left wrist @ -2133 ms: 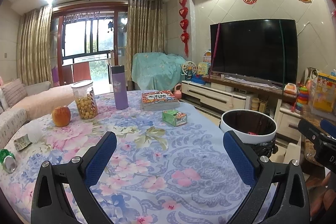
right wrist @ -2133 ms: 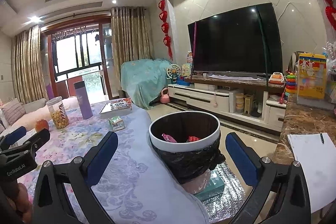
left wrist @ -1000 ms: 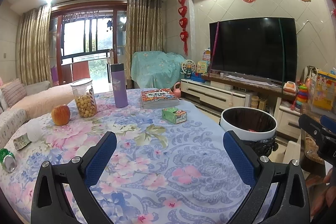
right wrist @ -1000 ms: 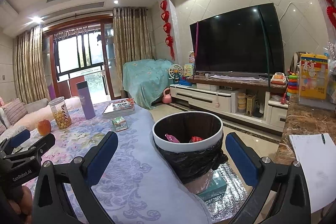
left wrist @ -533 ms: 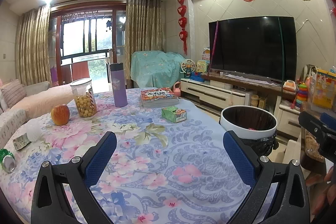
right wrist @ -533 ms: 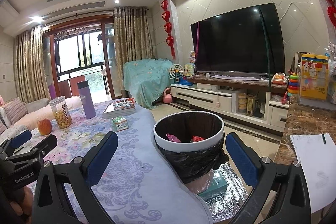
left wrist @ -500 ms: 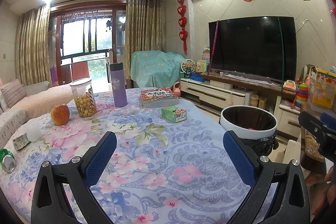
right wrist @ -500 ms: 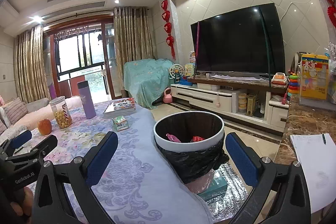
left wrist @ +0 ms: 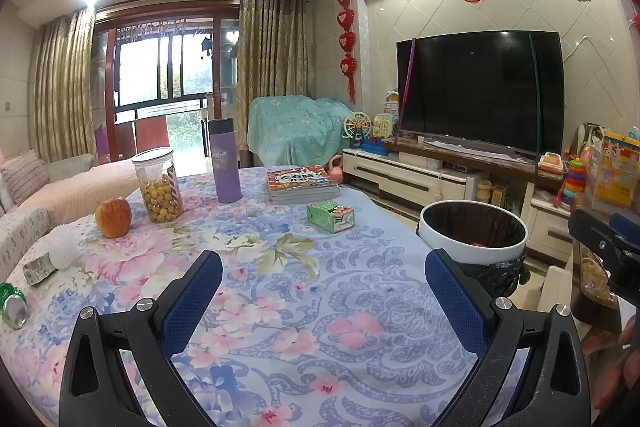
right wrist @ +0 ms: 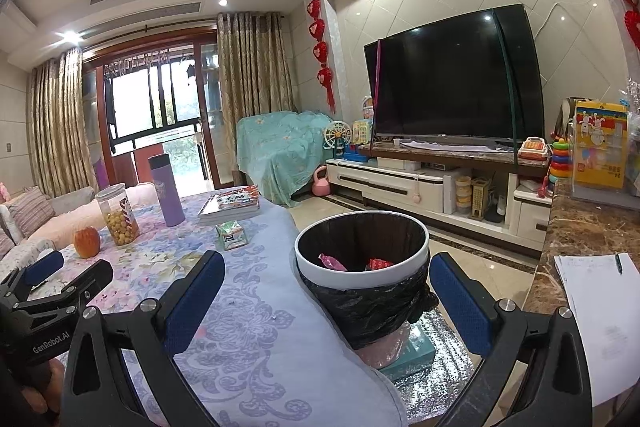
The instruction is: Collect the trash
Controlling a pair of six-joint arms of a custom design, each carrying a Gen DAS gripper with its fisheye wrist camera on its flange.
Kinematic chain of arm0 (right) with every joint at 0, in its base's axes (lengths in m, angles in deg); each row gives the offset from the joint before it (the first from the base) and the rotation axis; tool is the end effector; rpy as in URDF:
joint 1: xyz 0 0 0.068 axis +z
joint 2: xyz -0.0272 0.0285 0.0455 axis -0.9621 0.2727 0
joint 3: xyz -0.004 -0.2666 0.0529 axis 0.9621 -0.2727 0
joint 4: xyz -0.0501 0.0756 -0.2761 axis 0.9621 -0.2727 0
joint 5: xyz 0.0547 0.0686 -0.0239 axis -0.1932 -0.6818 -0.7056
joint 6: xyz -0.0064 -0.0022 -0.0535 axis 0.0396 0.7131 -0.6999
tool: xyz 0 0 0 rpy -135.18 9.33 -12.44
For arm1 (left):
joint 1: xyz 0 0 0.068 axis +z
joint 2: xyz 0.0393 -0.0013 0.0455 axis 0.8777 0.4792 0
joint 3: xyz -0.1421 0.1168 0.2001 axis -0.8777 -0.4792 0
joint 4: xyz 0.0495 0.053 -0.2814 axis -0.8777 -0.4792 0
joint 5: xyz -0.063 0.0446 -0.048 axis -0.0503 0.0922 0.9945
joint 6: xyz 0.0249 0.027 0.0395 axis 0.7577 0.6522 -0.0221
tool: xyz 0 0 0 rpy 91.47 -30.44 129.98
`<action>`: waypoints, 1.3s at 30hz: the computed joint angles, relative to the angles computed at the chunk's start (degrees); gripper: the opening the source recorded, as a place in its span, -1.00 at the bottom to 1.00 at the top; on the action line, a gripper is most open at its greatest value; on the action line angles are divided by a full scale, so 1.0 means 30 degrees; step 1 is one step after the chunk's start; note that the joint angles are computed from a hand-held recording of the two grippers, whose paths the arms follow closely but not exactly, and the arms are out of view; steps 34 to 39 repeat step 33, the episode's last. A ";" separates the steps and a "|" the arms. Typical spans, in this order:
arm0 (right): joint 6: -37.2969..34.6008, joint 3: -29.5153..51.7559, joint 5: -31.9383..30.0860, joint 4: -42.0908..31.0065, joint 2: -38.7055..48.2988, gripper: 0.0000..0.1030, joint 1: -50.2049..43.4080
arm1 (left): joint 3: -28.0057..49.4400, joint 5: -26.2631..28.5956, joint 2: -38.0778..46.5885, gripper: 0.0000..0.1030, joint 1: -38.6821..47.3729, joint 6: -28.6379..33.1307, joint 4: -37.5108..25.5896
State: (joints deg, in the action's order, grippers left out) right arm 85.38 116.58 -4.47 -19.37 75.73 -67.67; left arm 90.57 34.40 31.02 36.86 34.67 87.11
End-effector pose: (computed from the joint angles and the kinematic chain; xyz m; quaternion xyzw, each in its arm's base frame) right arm 0.3295 0.0459 0.1624 -0.1143 0.8258 0.1268 0.5375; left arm 0.2801 -0.1008 0.1648 -0.1541 0.8018 0.1146 0.5659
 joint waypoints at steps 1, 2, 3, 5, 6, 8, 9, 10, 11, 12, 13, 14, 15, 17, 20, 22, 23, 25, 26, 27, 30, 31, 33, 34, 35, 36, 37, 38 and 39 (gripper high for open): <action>-0.0010 0.0011 -0.0006 0.0001 0.0011 1.00 0.0001 | 0.0008 -0.0020 0.0003 0.99 -0.0016 -0.0015 -0.0018; -0.0010 0.0009 0.0022 0.0015 0.0015 1.00 0.0042 | -0.0019 0.0035 -0.0017 0.99 0.0032 0.0012 0.0016; -0.0007 0.0001 0.0036 0.0014 0.0007 1.00 0.0052 | -0.0034 0.0042 -0.0017 0.99 0.0039 0.0012 0.0041; 0.0017 0.0012 -0.0003 0.0007 0.0017 1.00 0.0039 | -0.0009 0.0031 0.0009 0.99 0.0027 0.0008 0.0016; 0.0047 -0.0015 0.0051 -0.0005 -0.0014 1.00 0.0104 | -0.0010 0.0011 0.0003 0.99 0.0000 -0.0014 0.0004; 0.0010 0.0042 -0.0006 -0.0042 0.0011 1.00 0.0048 | 0.0005 0.0001 0.0007 0.99 -0.0019 -0.0031 -0.0024; 0.0024 0.0037 0.0001 -0.0050 0.0004 1.00 0.0058 | 0.0003 0.0042 0.0034 0.99 0.0012 -0.0018 0.0002; 0.0040 0.0028 0.0016 -0.0058 -0.0009 1.00 0.0078 | -0.0002 0.0064 0.0053 0.99 0.0037 -0.0001 0.0031; 0.0029 0.0043 0.0008 -0.0064 0.0001 1.00 0.0060 | -0.0002 0.0064 0.0053 0.99 0.0037 -0.0001 0.0031; 0.0029 0.0040 0.0009 -0.0075 -0.0008 1.00 0.0069 | 0.0002 0.0078 0.0055 0.99 0.0031 -0.0007 0.0035; 0.0033 0.0017 0.0006 -0.0044 0.0010 1.00 0.0087 | 0.0011 0.0092 0.0103 0.99 0.0032 -0.0006 0.0066; 0.0051 -0.0014 0.0048 -0.0047 -0.0025 1.00 0.0135 | 0.0011 0.0092 0.0103 0.99 0.0032 -0.0006 0.0066; 0.0040 0.0018 0.0022 -0.0044 0.0010 1.00 0.0102 | 0.0001 0.0113 0.0112 0.99 0.0075 0.0010 0.0085; 0.0065 0.0029 0.0034 -0.0054 0.0034 1.00 0.0136 | 0.0032 0.0135 0.0208 0.99 0.0077 -0.0015 0.0131; 0.0111 0.0043 -0.0033 -0.0019 0.0103 1.00 0.0175 | 0.0055 0.0222 0.0329 0.99 0.0165 0.0004 0.0199; 0.0123 0.0127 -0.0043 -0.0033 0.0228 1.00 0.0254 | 0.0056 0.0387 0.0446 0.99 0.0274 0.0009 0.0312; 0.0128 0.0170 -0.0057 -0.0045 0.0286 1.00 0.0273 | 0.0056 0.0469 0.0477 0.99 0.0331 0.0011 0.0348; 0.0149 0.0245 -0.0070 -0.0098 0.0390 1.00 0.0352 | 0.0054 0.0529 0.0515 0.99 0.0402 0.0033 0.0406; 0.0115 0.0400 -0.0173 -0.0157 0.0554 1.00 0.0292 | 0.0063 0.0562 0.0522 0.99 0.0445 0.0018 0.0389; 0.0104 0.0499 -0.0220 -0.0220 0.0664 1.00 0.0293 | 0.0064 0.0627 0.0521 0.99 0.0490 0.0014 0.0381; 0.0070 0.0709 -0.0338 -0.0358 0.0922 1.00 0.0335 | 0.0041 0.0945 0.0432 0.99 0.0729 -0.0124 0.0308; 0.0029 0.0891 -0.0421 -0.0493 0.1057 1.00 0.0306 | 0.0045 0.1048 0.0443 0.99 0.0824 -0.0125 0.0336; 0.0022 0.1158 -0.0454 -0.0685 0.1343 1.00 0.0422 | 0.0068 0.1188 0.0460 0.99 0.0964 -0.0152 0.0324; 0.0022 0.1158 -0.0454 -0.0685 0.1343 1.00 0.0422 | 0.0068 0.1188 0.0460 0.99 0.0964 -0.0152 0.0324; 0.0022 0.1158 -0.0454 -0.0685 0.1343 1.00 0.0422 | 0.0068 0.1188 0.0460 0.99 0.0964 -0.0152 0.0324; 0.0022 0.1158 -0.0454 -0.0685 0.1343 1.00 0.0422 | 0.0068 0.1188 0.0460 0.99 0.0964 -0.0152 0.0324; 0.0022 0.1158 -0.0454 -0.0685 0.1343 1.00 0.0422 | 0.0068 0.1188 0.0460 0.99 0.0964 -0.0152 0.0324; 0.0022 0.1158 -0.0454 -0.0685 0.1343 1.00 0.0422 | 0.0068 0.1188 0.0460 0.99 0.0964 -0.0152 0.0324; 0.0022 0.1158 -0.0454 -0.0685 0.1343 1.00 0.0422 | 0.0068 0.1188 0.0460 0.99 0.0964 -0.0152 0.0324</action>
